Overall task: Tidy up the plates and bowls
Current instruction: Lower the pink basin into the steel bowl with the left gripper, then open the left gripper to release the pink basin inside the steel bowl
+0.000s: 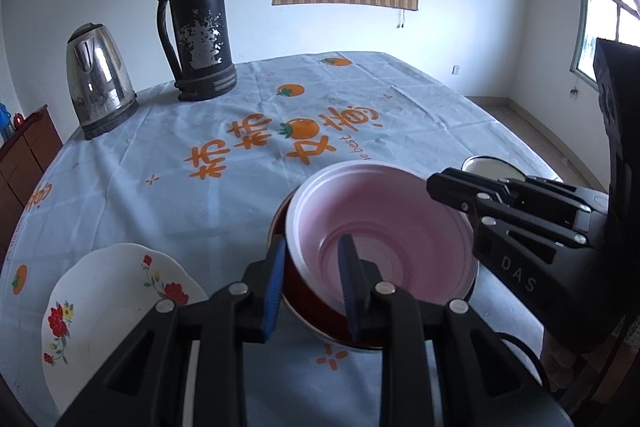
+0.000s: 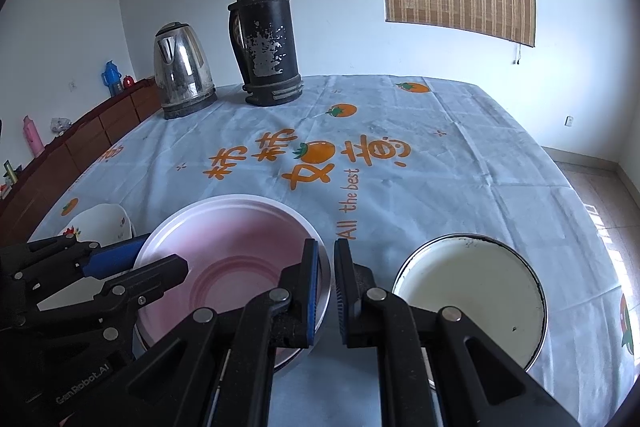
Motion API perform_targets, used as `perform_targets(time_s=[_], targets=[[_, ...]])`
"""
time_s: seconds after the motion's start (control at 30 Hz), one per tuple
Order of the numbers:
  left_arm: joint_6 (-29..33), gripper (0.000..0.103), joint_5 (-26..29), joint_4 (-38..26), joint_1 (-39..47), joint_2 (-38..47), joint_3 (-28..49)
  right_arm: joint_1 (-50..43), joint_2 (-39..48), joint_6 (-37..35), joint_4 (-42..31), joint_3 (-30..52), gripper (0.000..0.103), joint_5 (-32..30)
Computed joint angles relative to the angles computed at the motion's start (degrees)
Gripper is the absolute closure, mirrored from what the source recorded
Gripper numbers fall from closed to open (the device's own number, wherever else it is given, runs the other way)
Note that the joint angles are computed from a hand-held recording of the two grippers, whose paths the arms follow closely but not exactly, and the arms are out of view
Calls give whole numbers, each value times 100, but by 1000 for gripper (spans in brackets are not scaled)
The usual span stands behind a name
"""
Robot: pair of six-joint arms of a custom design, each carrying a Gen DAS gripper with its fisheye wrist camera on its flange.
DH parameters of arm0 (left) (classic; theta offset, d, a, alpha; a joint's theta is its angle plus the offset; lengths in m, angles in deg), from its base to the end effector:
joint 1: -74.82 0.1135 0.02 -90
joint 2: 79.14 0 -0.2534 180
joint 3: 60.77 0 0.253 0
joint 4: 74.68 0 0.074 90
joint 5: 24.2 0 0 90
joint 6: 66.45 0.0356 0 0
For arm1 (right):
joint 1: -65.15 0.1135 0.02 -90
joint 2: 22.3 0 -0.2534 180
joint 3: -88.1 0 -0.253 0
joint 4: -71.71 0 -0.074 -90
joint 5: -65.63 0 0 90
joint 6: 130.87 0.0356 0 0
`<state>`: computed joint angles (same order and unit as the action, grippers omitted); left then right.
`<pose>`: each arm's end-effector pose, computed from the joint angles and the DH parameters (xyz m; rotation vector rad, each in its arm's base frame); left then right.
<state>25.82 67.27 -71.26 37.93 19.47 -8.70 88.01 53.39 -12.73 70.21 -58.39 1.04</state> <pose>0.2489 -0.1880 0.1055 0.7988 2.2067 -0.3315 0.2102 0.0720 0.1158 0.3182 2.2221 -0.0432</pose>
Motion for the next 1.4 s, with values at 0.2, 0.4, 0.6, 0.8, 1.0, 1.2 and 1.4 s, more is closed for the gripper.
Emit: perform_targets(time_s=[0.2,0.4,0.6,0.8,1.0,1.2,1.4], targets=[[9,79,40,4,29,18,7,5,-1,1,-7,7,94,8],[31,79,10,17,32,11,5,9,1,0,-7,7,94,11],[60,79,-103,160,28,-31,-57,0,10,-20,29,-1,94,31],[67,79,-180,212,29,50,-31,-4,-8,-40,31,-14,94,40],[141,79,-460,385,-82,89,-92,4,-5,-43,31,-5,94,56],[165,71,-624,468,-90,126,-105,-1,-13,-42,31,-10,94,49],[103,66,-643,448,-38,234,-39,74,-46,-35,0,10,94,76]])
